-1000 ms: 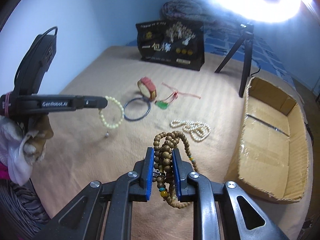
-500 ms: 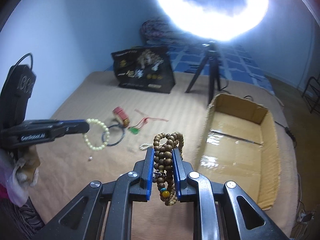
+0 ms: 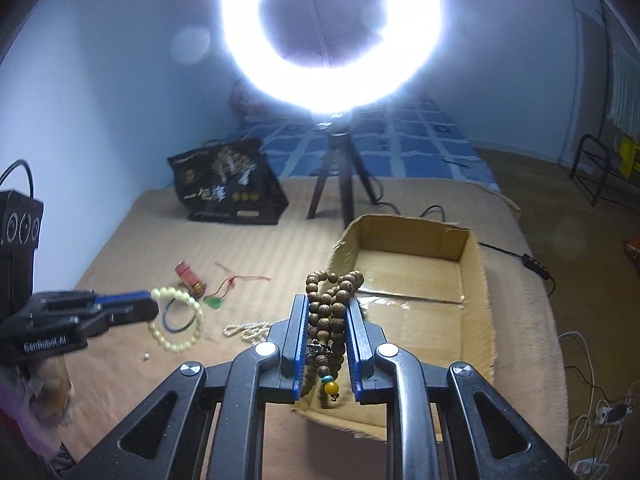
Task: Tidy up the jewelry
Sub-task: 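Carry the cream bracelet and brown prayer beads with both tools over the cardboard box, then open both tools to drop the bracelet and prayer beads into the box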
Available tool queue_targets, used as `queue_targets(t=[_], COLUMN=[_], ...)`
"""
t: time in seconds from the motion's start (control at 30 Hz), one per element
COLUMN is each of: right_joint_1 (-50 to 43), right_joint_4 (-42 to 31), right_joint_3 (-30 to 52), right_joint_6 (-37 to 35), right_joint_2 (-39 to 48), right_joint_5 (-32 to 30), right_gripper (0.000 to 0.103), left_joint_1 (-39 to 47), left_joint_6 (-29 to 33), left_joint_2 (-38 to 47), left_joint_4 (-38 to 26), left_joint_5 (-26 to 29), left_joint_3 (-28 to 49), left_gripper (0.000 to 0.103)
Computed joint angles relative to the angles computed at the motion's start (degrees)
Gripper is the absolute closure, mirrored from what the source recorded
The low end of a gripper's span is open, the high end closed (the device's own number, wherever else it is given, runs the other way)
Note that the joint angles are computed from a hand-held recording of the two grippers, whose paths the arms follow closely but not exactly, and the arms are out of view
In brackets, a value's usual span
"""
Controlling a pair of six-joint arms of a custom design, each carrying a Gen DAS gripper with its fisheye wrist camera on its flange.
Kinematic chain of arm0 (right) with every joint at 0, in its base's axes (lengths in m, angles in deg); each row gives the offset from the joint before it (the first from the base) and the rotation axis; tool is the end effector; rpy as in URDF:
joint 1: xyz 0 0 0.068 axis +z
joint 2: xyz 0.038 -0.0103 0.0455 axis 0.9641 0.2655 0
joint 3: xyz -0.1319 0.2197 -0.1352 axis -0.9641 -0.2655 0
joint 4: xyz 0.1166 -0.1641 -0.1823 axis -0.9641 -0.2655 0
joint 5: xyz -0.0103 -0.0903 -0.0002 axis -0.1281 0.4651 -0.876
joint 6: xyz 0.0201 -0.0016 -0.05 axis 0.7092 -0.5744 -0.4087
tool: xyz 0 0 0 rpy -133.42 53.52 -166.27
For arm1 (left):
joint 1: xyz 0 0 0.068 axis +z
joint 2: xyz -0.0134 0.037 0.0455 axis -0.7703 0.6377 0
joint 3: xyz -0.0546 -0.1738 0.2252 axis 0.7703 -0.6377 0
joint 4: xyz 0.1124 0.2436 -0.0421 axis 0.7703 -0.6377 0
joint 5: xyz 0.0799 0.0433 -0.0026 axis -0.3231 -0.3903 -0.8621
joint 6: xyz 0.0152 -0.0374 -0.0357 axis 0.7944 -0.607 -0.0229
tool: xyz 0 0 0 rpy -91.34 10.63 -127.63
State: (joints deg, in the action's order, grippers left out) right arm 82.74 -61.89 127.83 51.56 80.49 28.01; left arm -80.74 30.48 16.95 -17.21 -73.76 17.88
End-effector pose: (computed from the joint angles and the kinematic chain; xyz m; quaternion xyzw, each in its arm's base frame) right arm 0.1855 0.0291 0.2750 -0.0231 0.9176 0.0845 0.3876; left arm 0.2189 -0.1380 0.2612 0.1392 0.9135 -0.2519 0.2878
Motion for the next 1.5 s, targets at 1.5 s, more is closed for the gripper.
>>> queue_targets(t=[1.5], right_joint_1=[-21.24], right_joint_4=[7.56], right_joint_3=[-1.85], right_joint_6=[-7.08], right_joint_2=[13.78], right_joint_5=[-8.87], right_gripper=[0.059], left_joint_1=[-14.6], left_joint_6=[-3.39], left_joint_2=[24.2], left_joint_4=[6.75], left_joint_5=[-8.17], left_joint_3=[12.29], left_gripper=[0.066])
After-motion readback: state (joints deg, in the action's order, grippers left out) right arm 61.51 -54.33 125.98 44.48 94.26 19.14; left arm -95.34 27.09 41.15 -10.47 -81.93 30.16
